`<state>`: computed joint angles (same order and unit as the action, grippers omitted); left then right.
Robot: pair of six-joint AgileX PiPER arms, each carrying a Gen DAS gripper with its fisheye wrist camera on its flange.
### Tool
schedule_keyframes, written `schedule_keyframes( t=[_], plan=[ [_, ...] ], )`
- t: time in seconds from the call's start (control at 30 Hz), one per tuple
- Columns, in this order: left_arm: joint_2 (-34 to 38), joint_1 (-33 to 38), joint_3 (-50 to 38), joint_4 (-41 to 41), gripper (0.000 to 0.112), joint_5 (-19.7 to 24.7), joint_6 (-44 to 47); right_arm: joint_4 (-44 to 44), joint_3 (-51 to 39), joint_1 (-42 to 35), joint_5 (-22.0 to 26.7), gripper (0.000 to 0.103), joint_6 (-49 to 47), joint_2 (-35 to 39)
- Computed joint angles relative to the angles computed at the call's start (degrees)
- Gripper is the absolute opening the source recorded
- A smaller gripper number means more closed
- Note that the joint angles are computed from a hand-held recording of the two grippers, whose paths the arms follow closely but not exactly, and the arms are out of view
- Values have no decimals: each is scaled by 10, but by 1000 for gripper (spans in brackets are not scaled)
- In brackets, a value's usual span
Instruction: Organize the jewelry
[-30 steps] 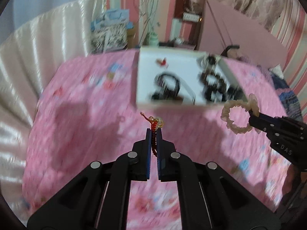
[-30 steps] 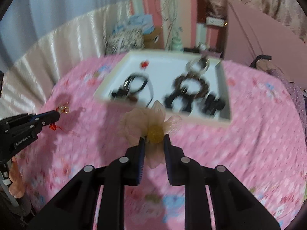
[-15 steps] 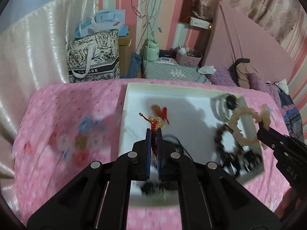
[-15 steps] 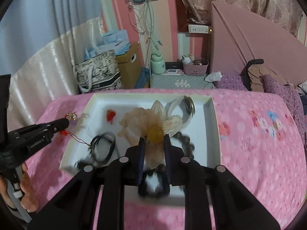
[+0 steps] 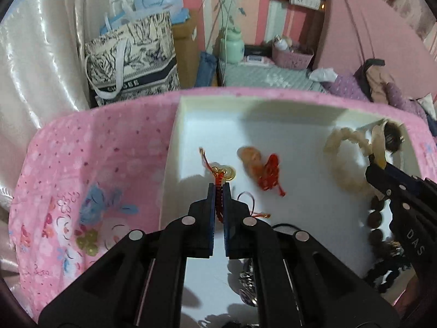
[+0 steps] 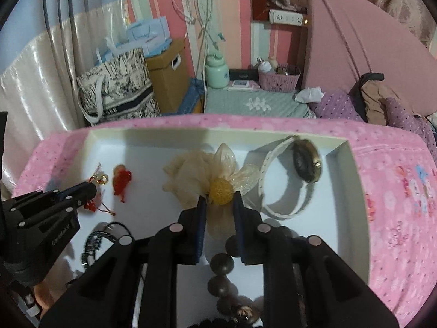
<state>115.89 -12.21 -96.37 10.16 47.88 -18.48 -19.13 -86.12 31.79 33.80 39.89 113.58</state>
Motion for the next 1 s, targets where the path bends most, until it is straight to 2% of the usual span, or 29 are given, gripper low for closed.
schedule_keyframes(
  t=[0.17,0.3,0.4,0.47,0.5,0.6,0.67,0.73,0.8,0.87,0.93,1.0],
  plan=[
    [-7,6,11,-6,3,-7,6,25,-11,-7,1,25,-29,15],
    [-16,-1,7,-2,9,4,-4,8,-12,-3,14,45,-25,4],
    [-51,-14,25,22,26,6,-20,31,8,-9,5,50,-45,-31],
    [-97,-24,51,44,45,4,-41,18,36,-9,-1,55,-38,-76],
    [-119,-28,62,53,50,4,-50,10,47,-8,-1,59,-31,-94],
    [-195,-41,102,88,71,12,-78,1,103,-5,-7,67,-21,-183],
    [-258,-55,146,122,92,8,-113,-48,158,16,-4,78,25,-257],
    [-323,-78,196,169,99,7,-162,-141,217,67,31,89,113,-343],
    [-385,-111,239,212,100,23,-208,-198,259,115,64,94,176,-403],
    [-458,-142,291,236,100,49,-242,-259,314,188,124,98,254,-479],
    [-522,-193,336,262,100,92,-278,-309,361,291,209,98,338,-546],
    [-583,-276,379,296,100,152,-333,-331,394,404,300,99,401,-599]
  ],
)
